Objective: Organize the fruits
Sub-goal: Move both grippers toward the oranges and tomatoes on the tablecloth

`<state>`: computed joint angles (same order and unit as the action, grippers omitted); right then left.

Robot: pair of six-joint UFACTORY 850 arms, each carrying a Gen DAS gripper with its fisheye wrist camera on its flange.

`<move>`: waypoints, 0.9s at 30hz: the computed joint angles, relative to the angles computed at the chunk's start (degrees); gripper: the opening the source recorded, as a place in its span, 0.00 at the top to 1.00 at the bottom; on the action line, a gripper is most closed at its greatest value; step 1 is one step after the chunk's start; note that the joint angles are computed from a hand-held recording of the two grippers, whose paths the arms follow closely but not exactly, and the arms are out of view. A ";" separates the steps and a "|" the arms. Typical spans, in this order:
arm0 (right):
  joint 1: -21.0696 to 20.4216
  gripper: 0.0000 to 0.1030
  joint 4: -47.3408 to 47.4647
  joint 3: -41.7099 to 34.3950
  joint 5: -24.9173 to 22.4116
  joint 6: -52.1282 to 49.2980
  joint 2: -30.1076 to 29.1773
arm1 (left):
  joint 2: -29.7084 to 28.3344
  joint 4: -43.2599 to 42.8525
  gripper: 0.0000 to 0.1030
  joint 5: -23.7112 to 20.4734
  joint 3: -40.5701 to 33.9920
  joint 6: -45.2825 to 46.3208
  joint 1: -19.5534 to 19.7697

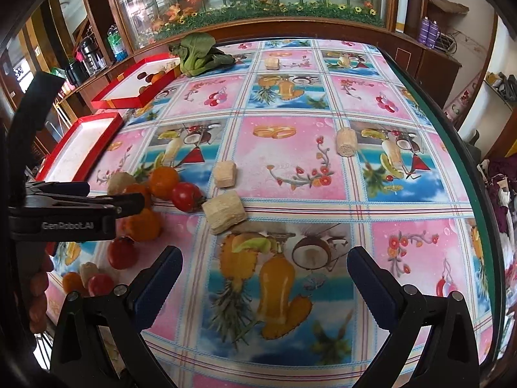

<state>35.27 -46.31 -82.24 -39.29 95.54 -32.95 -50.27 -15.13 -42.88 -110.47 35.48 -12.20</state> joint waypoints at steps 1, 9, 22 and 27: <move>0.14 0.00 0.11 -0.54 -0.08 -0.16 -0.24 | 3.51 -2.15 0.00 2.38 5.38 2.49 0.56; 1.29 0.00 0.51 -5.16 -0.83 -1.35 -2.82 | 7.84 -10.02 0.00 3.52 11.36 11.90 4.02; 2.76 0.02 2.37 -6.44 -0.72 -2.09 -3.13 | 8.21 -17.81 0.00 -4.87 11.46 22.10 10.43; 3.66 0.02 4.13 -6.61 0.08 -4.34 -3.18 | 9.60 -17.35 0.00 -6.84 14.27 26.85 12.62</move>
